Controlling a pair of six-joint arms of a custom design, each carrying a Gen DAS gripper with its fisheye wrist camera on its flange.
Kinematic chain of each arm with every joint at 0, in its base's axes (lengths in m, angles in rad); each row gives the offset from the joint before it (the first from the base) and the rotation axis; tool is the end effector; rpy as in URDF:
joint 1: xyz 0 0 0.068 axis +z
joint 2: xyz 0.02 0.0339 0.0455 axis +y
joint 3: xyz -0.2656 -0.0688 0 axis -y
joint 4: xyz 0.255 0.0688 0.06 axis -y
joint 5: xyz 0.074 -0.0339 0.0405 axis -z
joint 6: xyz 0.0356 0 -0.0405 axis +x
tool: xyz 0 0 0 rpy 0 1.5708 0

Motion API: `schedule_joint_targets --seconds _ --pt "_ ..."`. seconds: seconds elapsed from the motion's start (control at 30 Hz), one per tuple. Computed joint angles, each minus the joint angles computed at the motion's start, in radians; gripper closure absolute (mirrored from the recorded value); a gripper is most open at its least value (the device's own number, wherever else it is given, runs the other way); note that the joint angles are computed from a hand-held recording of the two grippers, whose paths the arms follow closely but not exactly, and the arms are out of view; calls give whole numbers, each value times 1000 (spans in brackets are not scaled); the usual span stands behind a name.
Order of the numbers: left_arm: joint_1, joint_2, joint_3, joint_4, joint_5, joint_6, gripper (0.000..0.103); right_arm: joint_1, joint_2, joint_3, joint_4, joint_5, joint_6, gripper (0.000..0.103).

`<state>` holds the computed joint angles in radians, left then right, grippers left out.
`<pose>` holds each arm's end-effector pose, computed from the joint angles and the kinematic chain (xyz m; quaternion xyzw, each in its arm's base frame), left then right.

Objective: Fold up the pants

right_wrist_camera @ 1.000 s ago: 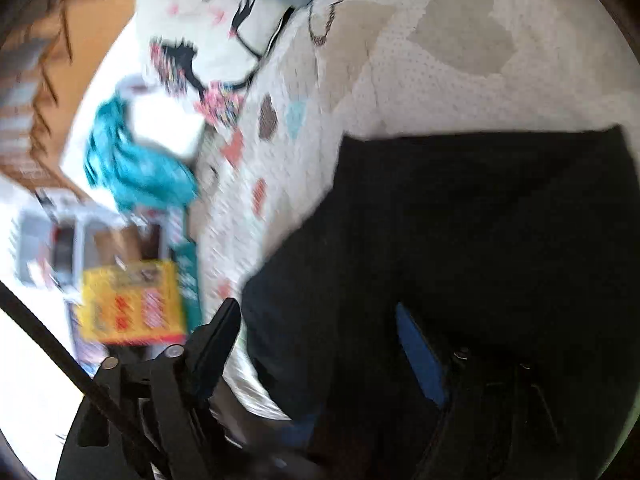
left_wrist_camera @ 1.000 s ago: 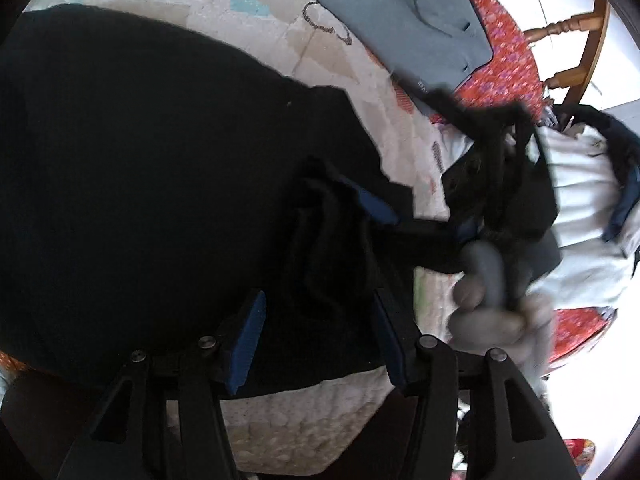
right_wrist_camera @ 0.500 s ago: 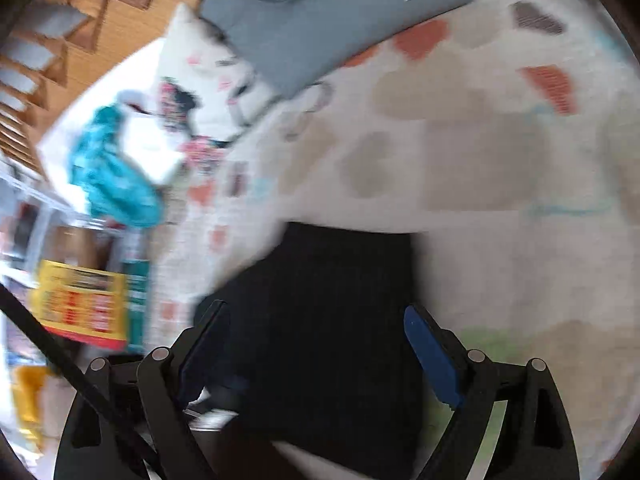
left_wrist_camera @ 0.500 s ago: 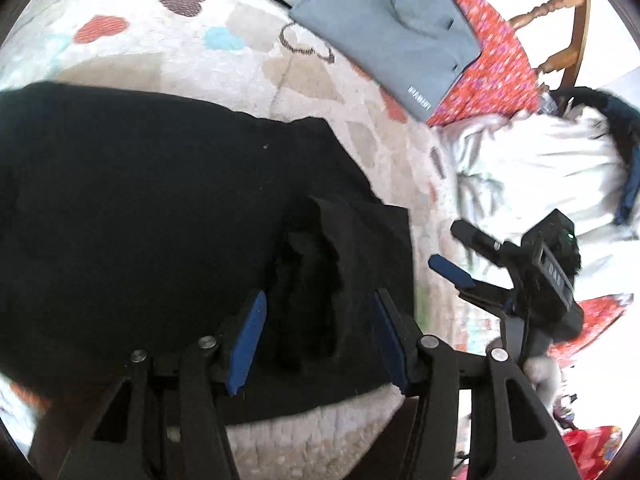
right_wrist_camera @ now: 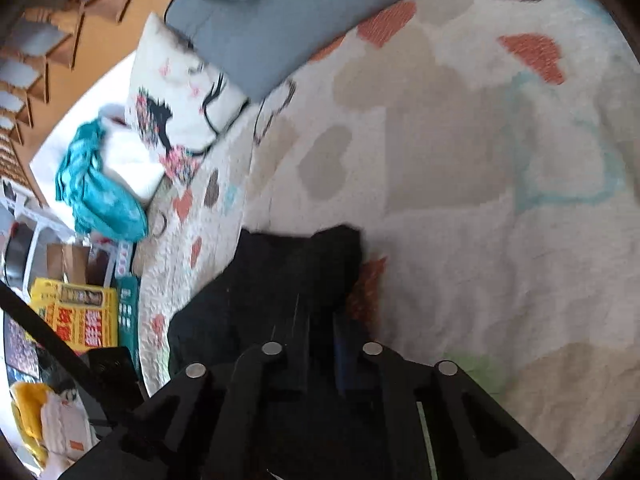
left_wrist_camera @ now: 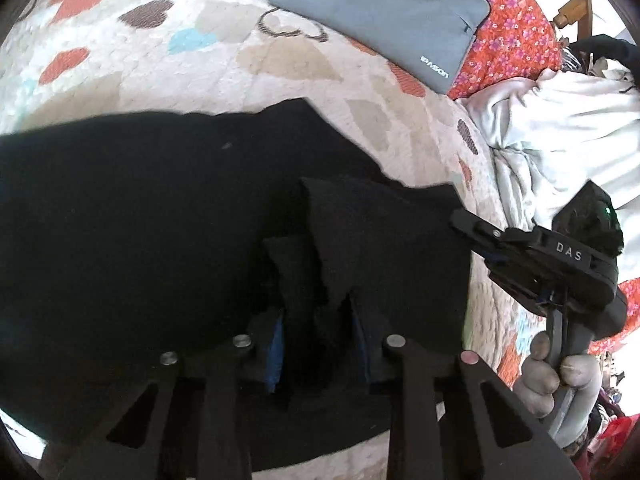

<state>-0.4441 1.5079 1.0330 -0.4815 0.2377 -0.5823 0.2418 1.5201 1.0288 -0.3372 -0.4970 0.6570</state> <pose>0.2855 -0.1451 0.2266 -0.0296 0.9467 -0.2459 0.2061 0.3172 0.0957 0.2338 0.0989 0.9023 0.3592 0.2171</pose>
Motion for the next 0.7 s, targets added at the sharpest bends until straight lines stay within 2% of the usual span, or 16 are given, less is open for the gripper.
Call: schedule_joint_targets --seconds 0.07,0.13,0.17,0.23,0.27,0.33,0.37,0.47,0.63,0.7 --pt "-15 17 20 -11 -33 -9 75 -60 -40 -20 -14 2 -12 100" --pt "-12 21 25 -15 -38 -17 76 -113 -62 -22 -41 -1 -28 99" --pt "-5 20 25 -23 -34 -14 80 -135 -71 -23 -51 -14 -37 97" --pt "16 -6 -6 -21 -19 -1 82 -172 -89 -35 -56 -81 -57 95" --pt "28 -21 -24 -21 -11 -5 82 -174 -95 -37 -64 -96 -70 90" --pt "35 -42 -40 -31 -14 -19 82 -148 -107 -35 -87 -75 -96 55" --pt "38 -60 -49 -41 -18 -23 84 -127 -110 -34 -93 -60 -97 52" --pt "51 -101 -74 -59 -16 -25 84 -71 -128 -41 -90 -32 -74 51" --pt "191 -173 -163 -21 215 -49 79 4 -219 -99 -72 7 -36 51" --pt "210 -233 -168 -62 203 -37 79 26 -260 -129 -75 37 -25 51"
